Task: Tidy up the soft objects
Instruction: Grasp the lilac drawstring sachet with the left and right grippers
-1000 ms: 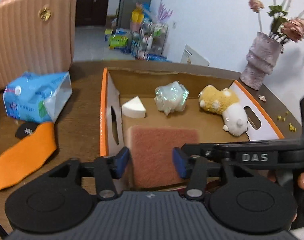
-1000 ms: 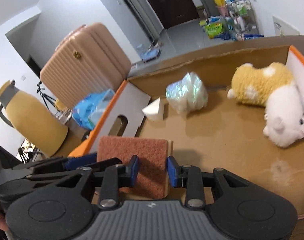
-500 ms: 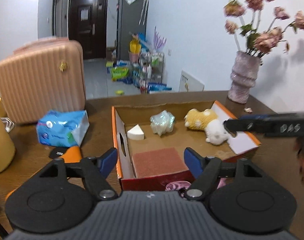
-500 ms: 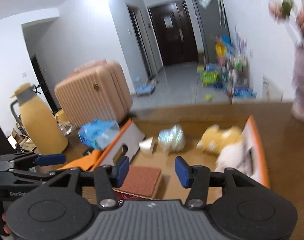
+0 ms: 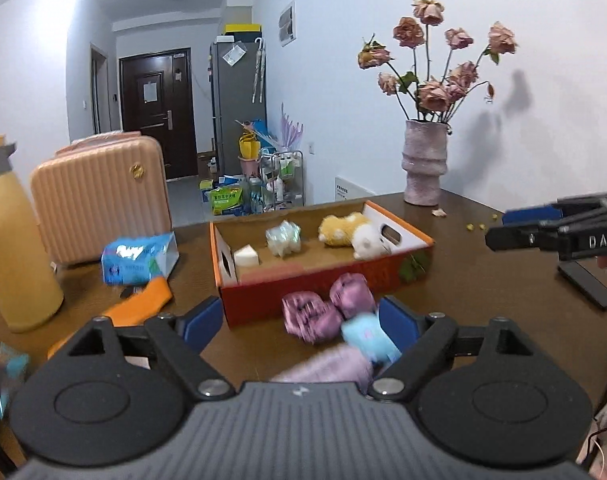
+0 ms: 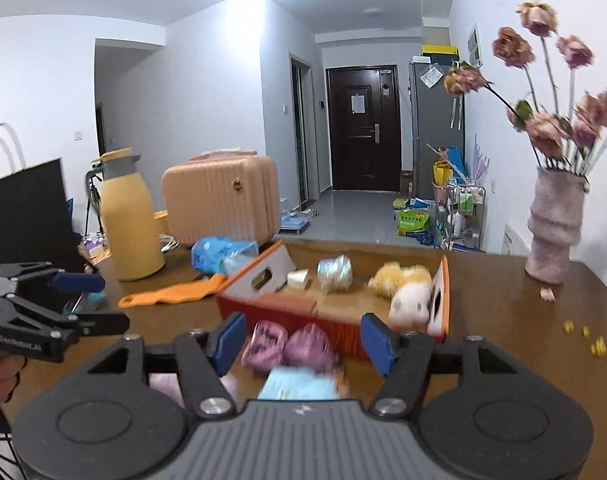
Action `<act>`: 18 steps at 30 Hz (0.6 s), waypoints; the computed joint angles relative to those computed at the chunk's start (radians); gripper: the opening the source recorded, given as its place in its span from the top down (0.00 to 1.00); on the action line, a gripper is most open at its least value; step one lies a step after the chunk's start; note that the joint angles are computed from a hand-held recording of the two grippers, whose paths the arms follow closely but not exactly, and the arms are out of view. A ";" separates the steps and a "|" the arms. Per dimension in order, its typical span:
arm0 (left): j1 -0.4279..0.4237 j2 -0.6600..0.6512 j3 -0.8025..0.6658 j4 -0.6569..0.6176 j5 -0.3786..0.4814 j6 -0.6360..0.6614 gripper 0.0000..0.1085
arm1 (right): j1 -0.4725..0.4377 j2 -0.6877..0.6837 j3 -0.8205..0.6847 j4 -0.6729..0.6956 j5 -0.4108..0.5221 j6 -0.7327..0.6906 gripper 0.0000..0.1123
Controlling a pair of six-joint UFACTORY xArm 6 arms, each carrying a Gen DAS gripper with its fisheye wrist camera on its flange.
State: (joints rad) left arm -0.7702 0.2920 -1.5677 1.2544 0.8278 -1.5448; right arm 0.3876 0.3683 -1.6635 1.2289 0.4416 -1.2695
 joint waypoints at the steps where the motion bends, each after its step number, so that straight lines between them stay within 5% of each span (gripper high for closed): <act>1: -0.021 -0.015 0.033 0.016 0.010 -0.049 0.20 | 0.000 -0.039 0.066 0.059 -0.009 -0.054 0.44; 8: -0.122 -0.069 0.200 0.092 0.095 -0.308 0.14 | 0.005 -0.257 0.451 0.401 0.025 -0.315 0.44; 13: -0.126 -0.055 0.206 0.027 0.124 -0.272 0.14 | 0.023 -0.274 0.520 0.313 0.052 -0.282 0.52; 15: -0.114 -0.052 0.208 0.035 0.090 -0.275 0.14 | 0.026 -0.266 0.526 0.266 0.081 -0.246 0.62; 18: -0.088 -0.027 0.193 0.023 0.009 -0.244 0.14 | 0.027 -0.234 0.513 0.185 0.126 -0.182 0.64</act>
